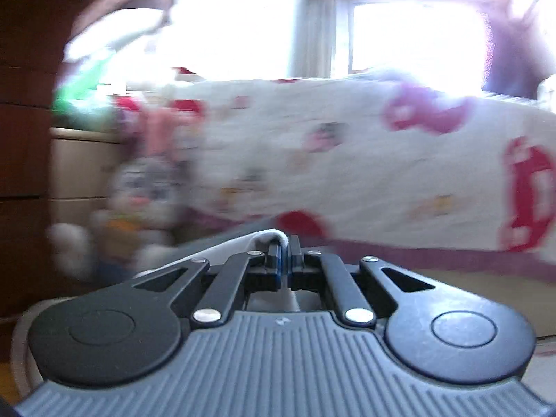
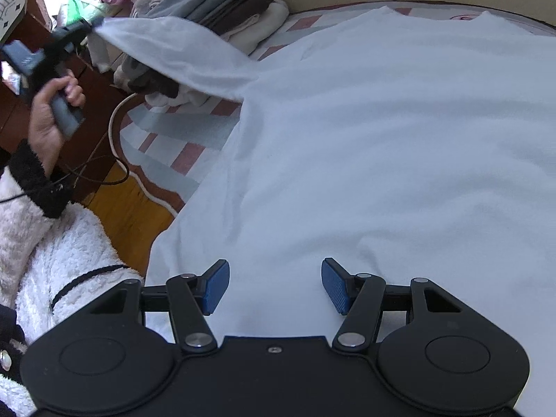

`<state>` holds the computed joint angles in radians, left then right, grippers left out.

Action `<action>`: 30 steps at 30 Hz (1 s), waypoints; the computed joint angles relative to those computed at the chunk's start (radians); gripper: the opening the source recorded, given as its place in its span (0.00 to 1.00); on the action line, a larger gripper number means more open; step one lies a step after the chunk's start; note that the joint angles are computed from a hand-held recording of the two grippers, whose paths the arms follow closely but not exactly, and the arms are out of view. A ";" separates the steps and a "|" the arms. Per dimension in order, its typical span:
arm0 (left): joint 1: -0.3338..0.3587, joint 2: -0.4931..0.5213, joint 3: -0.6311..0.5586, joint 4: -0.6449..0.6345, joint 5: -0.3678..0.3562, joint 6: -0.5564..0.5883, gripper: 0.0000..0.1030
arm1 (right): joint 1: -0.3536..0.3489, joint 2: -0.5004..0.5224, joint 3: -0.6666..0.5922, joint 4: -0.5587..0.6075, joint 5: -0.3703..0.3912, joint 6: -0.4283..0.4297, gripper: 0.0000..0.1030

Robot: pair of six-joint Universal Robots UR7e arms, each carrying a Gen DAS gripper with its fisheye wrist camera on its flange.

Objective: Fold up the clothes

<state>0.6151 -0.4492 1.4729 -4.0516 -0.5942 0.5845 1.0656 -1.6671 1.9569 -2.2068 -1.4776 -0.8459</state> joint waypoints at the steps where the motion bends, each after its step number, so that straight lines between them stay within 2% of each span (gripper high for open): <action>1: -0.006 -0.001 0.010 0.063 -0.041 -0.063 0.02 | -0.003 -0.001 -0.001 -0.003 0.002 0.000 0.63; 6: -0.015 0.022 0.024 0.382 -0.285 -0.387 0.03 | -0.011 -0.002 -0.005 -0.019 0.014 -0.001 0.63; 9: -0.006 0.067 -0.004 0.578 -0.405 -0.470 0.04 | -0.017 -0.001 -0.005 -0.026 0.019 0.000 0.63; 11: -0.005 0.096 -0.016 0.709 -0.419 -0.473 0.04 | -0.019 -0.001 -0.002 -0.036 0.016 0.003 0.63; 15: 0.010 0.111 -0.024 0.943 -0.423 -0.577 0.06 | -0.021 -0.007 0.001 -0.070 0.022 -0.003 0.62; 17: 0.034 0.096 -0.047 1.103 -0.464 -0.702 0.18 | -0.018 -0.009 -0.001 -0.106 0.025 -0.006 0.62; 18: 0.046 0.088 -0.063 1.182 -0.483 -0.755 0.34 | -0.017 -0.010 -0.002 -0.123 0.027 -0.008 0.62; 19: 0.057 0.080 -0.080 1.259 -0.502 -0.798 0.42 | -0.013 -0.010 -0.003 -0.145 0.023 -0.015 0.62; 20: 0.062 0.068 -0.084 1.311 -0.513 -0.817 0.42 | -0.007 -0.008 -0.004 -0.169 0.013 -0.029 0.62; 21: 0.062 0.053 -0.074 1.335 -0.519 -0.822 0.42 | 0.000 -0.005 -0.005 -0.193 0.002 -0.045 0.62; 23: 0.054 0.006 -0.020 1.334 -0.512 -0.812 0.51 | 0.015 -0.001 0.000 -0.238 -0.020 -0.075 0.62; 24: 0.051 -0.016 0.010 1.320 -0.509 -0.805 0.63 | 0.022 0.004 0.000 -0.252 -0.026 -0.085 0.62; 25: 0.053 -0.034 0.030 1.310 -0.512 -0.808 0.68 | 0.028 0.009 -0.004 -0.253 -0.028 -0.091 0.62; 28: 0.070 -0.085 0.056 1.332 -0.523 -0.855 0.69 | 0.048 0.024 -0.017 -0.241 -0.037 -0.117 0.62; 30: 0.078 -0.092 0.040 1.391 -0.443 -0.925 0.68 | 0.080 0.037 -0.019 -0.253 -0.063 -0.158 0.62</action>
<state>0.6934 -0.5414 1.5132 -2.6605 -1.0375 -0.3402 1.1452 -1.6300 1.9375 -2.4599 -1.5409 -1.0042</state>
